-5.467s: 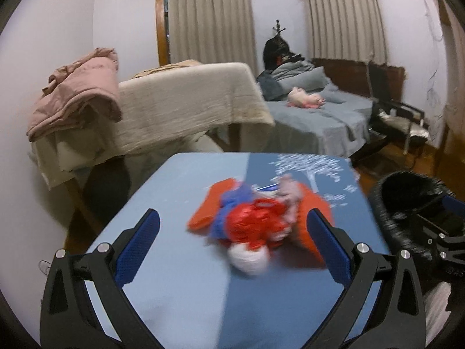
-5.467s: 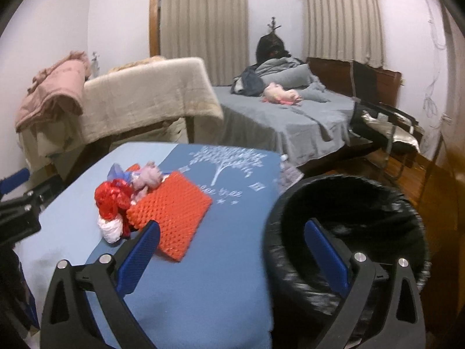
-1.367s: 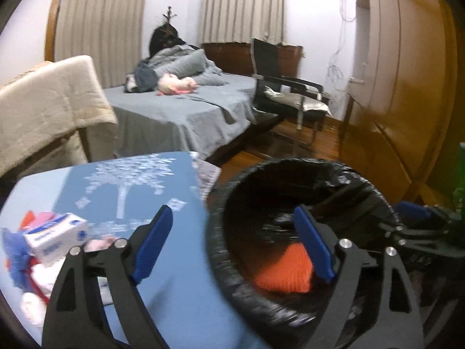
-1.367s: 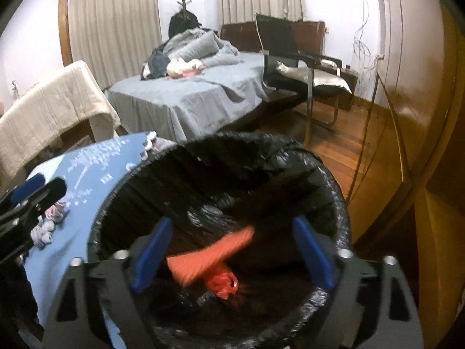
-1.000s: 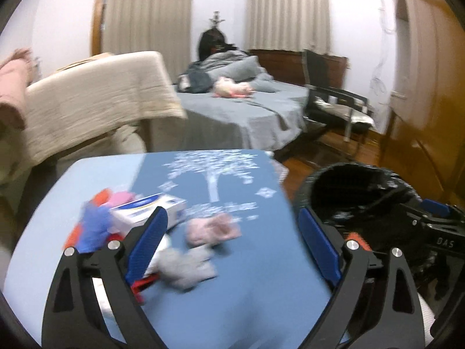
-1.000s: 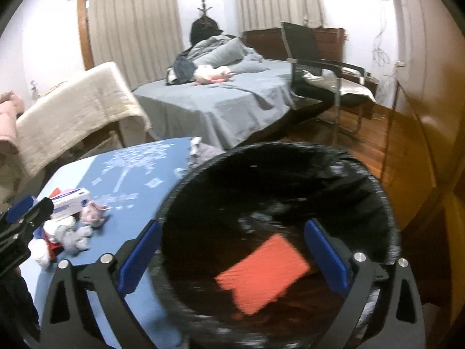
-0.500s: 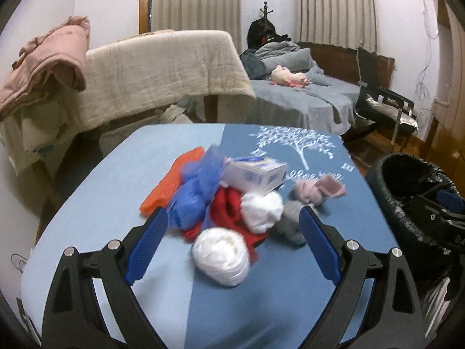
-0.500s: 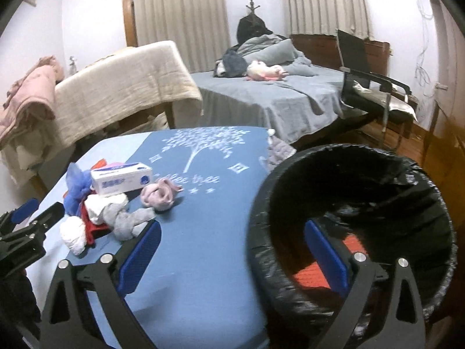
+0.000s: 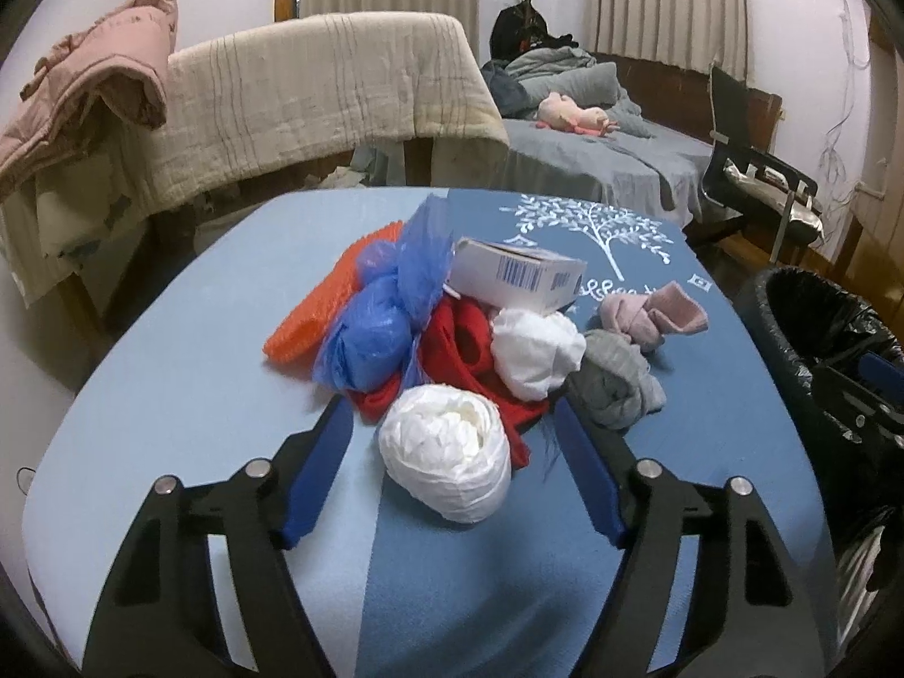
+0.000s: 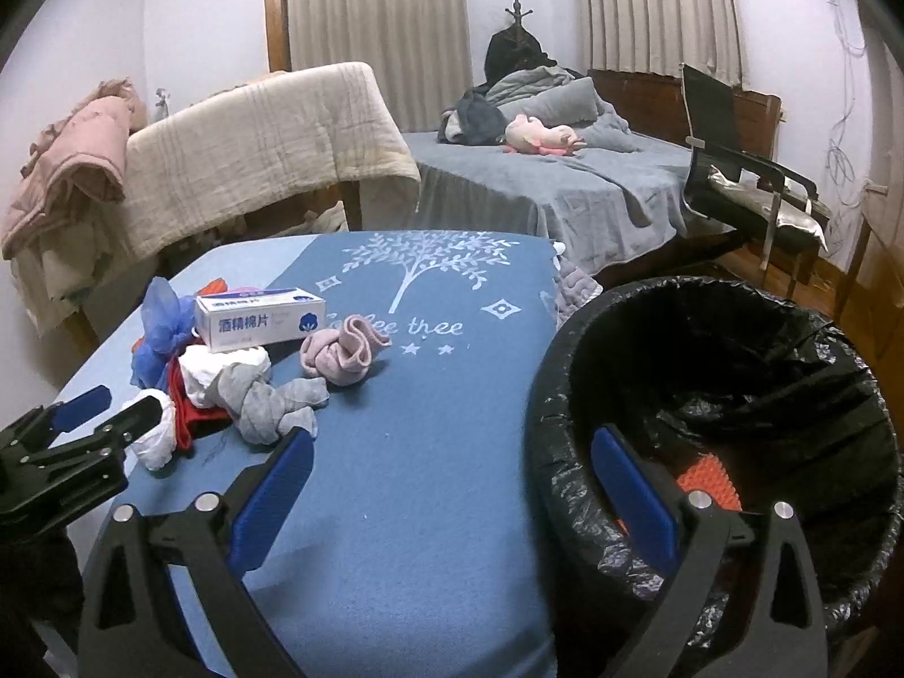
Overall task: Collect trash
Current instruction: 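Move both tools back over the trash pile on the table, then grasp the white tissue with the left gripper while the right gripper grasps the grey sock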
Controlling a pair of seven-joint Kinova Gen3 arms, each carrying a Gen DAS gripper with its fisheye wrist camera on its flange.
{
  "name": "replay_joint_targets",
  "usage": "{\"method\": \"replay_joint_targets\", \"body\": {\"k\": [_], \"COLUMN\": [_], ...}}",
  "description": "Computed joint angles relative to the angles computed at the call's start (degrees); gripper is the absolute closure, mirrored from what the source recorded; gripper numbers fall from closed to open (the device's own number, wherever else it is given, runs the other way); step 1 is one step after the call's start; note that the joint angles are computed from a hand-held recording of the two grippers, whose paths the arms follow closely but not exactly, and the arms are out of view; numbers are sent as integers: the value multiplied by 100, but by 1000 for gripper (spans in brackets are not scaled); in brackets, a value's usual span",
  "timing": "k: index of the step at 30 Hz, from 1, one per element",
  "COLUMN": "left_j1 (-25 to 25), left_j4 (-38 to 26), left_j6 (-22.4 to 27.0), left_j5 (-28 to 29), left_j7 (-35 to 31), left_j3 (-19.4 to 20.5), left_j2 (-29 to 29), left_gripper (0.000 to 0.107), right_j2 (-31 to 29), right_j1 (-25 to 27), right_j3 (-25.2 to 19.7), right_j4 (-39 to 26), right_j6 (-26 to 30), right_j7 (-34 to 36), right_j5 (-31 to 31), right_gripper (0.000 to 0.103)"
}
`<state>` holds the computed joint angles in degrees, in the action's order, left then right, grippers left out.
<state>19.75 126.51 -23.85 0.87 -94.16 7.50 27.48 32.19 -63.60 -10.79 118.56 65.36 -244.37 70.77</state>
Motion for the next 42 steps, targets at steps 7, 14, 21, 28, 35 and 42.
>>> {"method": "replay_joint_targets", "body": {"k": [7, 14, 21, 28, 35, 42], "left_j1": [-160, -672, -803, -853, -792, -945], "left_j4": [-241, -81, 197, 358, 391, 351], "left_j6": [397, 175, -166, -316, -451, -415], "left_j5": [-162, -709, -1076, -1219, -1192, -1263], "left_j7": [114, 520, 681, 796, 760, 805], "left_j3": [138, 523, 547, 460, 347, 331], "left_j2": [131, 102, -118, -319, -392, -372], "left_gripper": [71, 87, 87, 87, 87, 87], "right_j2": [56, 81, 88, 70, 141, 307], "right_j1": [27, -4, -14, 71, 241, 480], "right_j3": [5, 29, 58, 109, 175, 274], "right_j4": [-61, -120, -190, -225, -427, -808], "right_j6": [-77, -116, -131, -244, -428, -811], "right_j7": [133, 237, 335, 324, 394, 840], "right_j5": [22, 34, 68, 188, 436, 648], "right_gripper": [6, 6, 6, 6, 6, 8]}}
